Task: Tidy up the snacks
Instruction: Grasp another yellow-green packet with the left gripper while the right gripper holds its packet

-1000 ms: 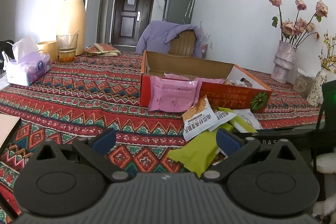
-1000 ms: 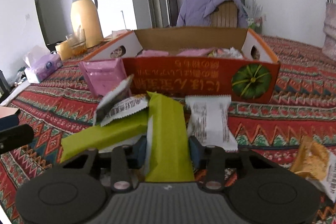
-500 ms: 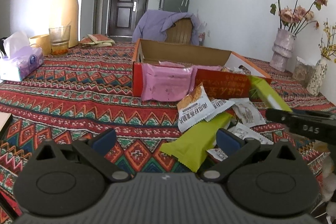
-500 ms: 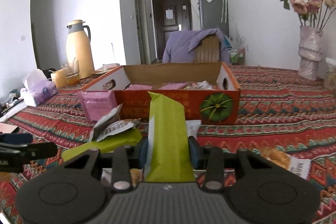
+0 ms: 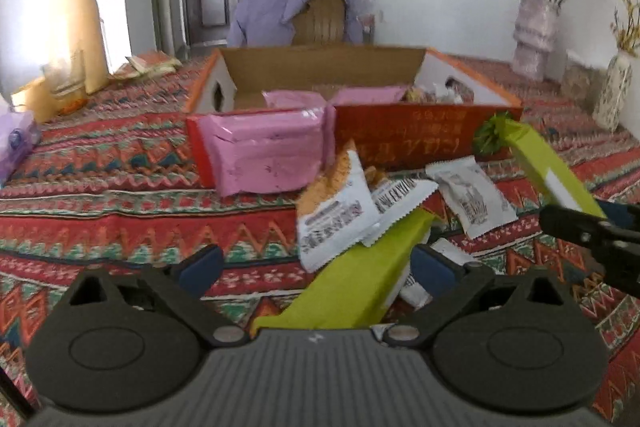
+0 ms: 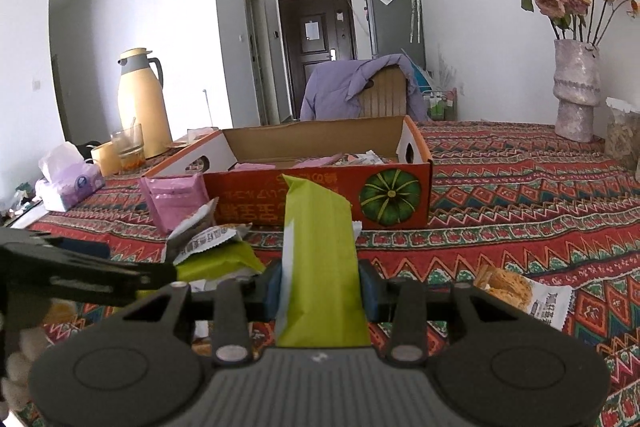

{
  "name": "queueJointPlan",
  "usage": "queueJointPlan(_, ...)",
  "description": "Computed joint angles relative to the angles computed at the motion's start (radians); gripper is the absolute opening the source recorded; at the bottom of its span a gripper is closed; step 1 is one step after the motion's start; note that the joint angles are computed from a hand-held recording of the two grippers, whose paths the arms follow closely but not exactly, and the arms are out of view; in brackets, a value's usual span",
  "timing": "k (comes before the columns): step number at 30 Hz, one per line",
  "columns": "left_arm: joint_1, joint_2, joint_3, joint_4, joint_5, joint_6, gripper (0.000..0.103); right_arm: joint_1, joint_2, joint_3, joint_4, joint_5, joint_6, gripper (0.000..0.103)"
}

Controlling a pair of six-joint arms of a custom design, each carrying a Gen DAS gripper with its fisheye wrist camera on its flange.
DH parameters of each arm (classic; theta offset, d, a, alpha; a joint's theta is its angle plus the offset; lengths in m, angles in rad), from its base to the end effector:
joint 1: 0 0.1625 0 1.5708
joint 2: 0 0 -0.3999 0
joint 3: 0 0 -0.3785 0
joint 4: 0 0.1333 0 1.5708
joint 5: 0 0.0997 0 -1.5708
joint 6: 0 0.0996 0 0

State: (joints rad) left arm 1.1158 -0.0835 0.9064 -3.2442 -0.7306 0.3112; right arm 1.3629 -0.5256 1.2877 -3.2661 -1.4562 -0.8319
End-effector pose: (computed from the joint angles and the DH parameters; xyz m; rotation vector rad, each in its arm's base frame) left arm -0.1527 -0.7843 -0.0505 0.4023 2.1679 -1.0456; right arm -0.0150 -0.7721 0.1230 0.8433 -2.3772 1.1740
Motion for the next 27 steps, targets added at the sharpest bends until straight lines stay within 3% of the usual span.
queueJointPlan(4,0.012,-0.007,-0.021,0.149,-0.035,-0.117,0.071,-0.007,-0.004,-0.001,0.003,0.006,0.012,0.039)
queueJointPlan(10,0.000,-0.036,0.045,0.148,-0.076,-0.138,0.044,-0.016,-0.002,-0.009,0.019,0.019,0.024,0.039)
queueJointPlan(12,-0.006,-0.036,0.050,0.157,-0.080,-0.123,0.043,-0.019,-0.003,-0.011,0.029,0.026,0.027,0.039)
queueJointPlan(18,-0.012,0.027,-0.076,0.234,-0.039,-0.107,0.044,-0.030,-0.007,-0.010,0.049,0.049,0.029,0.039)
queueJointPlan(23,-0.017,0.092,-0.192,0.283,0.020,-0.085,0.054,-0.037,-0.010,-0.014,0.056,0.060,0.044,0.039)
queueJointPlan(27,-0.020,0.102,-0.206,0.280,0.021,-0.068,0.040,-0.039,-0.011,-0.013,0.062,0.065,0.042,0.039)
